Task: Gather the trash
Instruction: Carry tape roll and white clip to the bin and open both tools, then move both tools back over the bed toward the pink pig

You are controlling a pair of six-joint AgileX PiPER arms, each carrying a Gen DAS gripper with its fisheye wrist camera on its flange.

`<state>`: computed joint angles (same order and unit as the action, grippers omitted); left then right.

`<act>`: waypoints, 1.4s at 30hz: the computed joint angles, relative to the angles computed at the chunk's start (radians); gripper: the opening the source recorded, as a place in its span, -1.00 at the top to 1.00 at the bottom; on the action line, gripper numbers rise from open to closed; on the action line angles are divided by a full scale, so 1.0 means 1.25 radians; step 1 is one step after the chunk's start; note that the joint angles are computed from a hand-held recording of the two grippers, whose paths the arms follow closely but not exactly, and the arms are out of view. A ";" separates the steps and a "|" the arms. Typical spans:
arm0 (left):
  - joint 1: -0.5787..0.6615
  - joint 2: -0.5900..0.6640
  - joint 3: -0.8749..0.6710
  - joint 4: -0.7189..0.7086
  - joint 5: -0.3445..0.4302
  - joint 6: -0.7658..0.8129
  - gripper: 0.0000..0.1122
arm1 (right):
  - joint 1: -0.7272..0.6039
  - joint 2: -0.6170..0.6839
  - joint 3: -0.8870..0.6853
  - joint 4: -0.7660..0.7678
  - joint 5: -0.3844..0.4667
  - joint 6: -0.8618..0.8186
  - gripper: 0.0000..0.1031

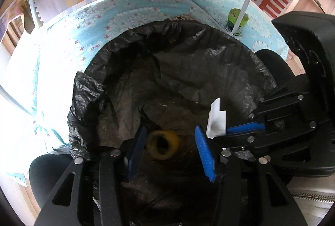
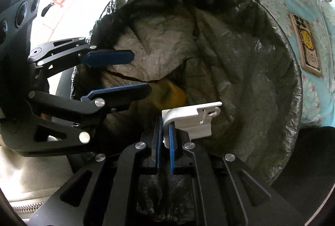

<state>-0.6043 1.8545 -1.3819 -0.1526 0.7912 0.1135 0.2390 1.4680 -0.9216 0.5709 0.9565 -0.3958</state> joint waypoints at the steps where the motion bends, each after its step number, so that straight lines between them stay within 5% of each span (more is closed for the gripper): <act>1: -0.002 0.000 -0.002 0.008 0.001 -0.008 0.08 | 0.003 0.000 -0.001 -0.001 0.001 0.003 0.87; 9: 0.011 -0.028 0.002 -0.003 0.015 -0.025 -0.06 | 0.007 -0.005 -0.003 -0.009 0.002 -0.004 0.77; 13: 0.011 -0.049 0.005 -0.012 0.019 -0.018 -0.06 | 0.006 -0.017 0.002 -0.017 -0.009 -0.001 0.39; 42: 0.051 -0.181 -0.105 -0.034 0.059 0.014 -0.05 | -0.073 -0.202 -0.128 -0.086 0.066 0.044 0.29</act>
